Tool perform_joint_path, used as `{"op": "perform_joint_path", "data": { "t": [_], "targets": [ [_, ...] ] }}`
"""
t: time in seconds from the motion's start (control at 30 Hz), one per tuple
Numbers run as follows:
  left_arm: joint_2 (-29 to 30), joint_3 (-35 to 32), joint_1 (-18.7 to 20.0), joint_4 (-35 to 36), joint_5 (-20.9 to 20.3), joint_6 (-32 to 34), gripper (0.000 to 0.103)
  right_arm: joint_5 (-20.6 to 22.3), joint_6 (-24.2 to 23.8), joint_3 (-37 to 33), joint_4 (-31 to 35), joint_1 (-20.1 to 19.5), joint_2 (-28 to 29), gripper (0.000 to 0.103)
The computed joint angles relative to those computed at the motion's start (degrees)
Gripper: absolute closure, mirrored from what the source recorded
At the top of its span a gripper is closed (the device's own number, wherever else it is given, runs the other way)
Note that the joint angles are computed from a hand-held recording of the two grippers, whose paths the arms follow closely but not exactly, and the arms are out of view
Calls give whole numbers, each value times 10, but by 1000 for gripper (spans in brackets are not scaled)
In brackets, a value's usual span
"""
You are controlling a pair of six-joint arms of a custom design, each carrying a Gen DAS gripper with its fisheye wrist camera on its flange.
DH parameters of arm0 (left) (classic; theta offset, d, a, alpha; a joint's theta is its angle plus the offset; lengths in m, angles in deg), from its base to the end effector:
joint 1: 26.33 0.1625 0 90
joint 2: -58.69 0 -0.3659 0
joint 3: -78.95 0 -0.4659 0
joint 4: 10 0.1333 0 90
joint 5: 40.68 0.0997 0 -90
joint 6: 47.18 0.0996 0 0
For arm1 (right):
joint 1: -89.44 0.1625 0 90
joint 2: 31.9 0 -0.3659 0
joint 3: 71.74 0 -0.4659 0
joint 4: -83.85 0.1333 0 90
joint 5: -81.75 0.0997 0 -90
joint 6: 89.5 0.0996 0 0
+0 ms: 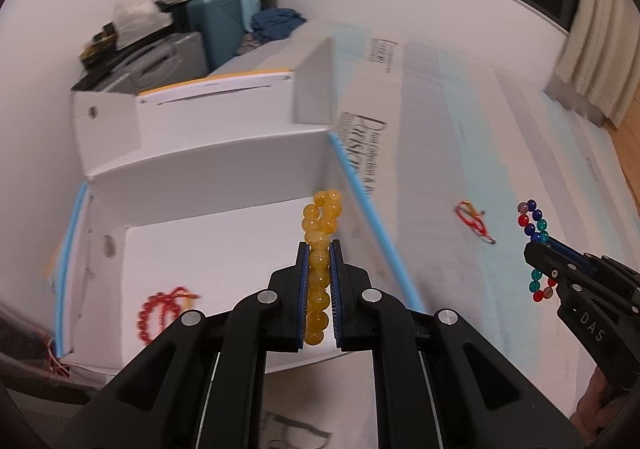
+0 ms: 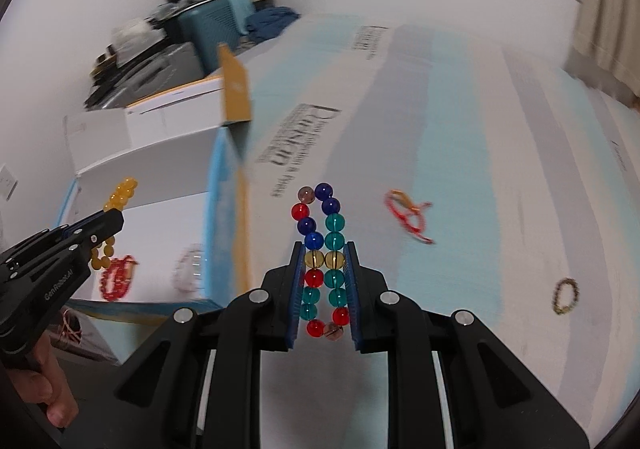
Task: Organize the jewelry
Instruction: 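Carry the yellow and multicolour bracelets into the white box with both tools, then open both tools to drop the bracelets into the box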
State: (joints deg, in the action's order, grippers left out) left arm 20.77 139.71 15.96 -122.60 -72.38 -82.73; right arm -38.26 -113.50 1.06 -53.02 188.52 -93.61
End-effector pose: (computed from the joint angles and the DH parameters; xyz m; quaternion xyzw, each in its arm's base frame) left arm -0.4580 -0.7114 0.1538 0.0935 0.8683 -0.3222 0.3653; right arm 0.2027 -0.7392 0.3834 0.1854 -0.9038 0.2622 0.2828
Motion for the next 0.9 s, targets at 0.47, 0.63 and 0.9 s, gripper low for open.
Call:
{"op": "perform_joint_path", "data": {
  "t": [0.47, 0.63, 0.9],
  "targets": [
    [-129, 116, 27, 51, 25, -85, 94, 18, 6, -24, 31, 52, 70, 85],
    [-150, 131, 40, 69, 14, -105, 94, 17, 15, -41, 63, 59, 100, 85],
    [-152, 131, 64, 89, -10, -111, 94, -5, 29, -80, 110, 57, 149, 85]
  ]
}}
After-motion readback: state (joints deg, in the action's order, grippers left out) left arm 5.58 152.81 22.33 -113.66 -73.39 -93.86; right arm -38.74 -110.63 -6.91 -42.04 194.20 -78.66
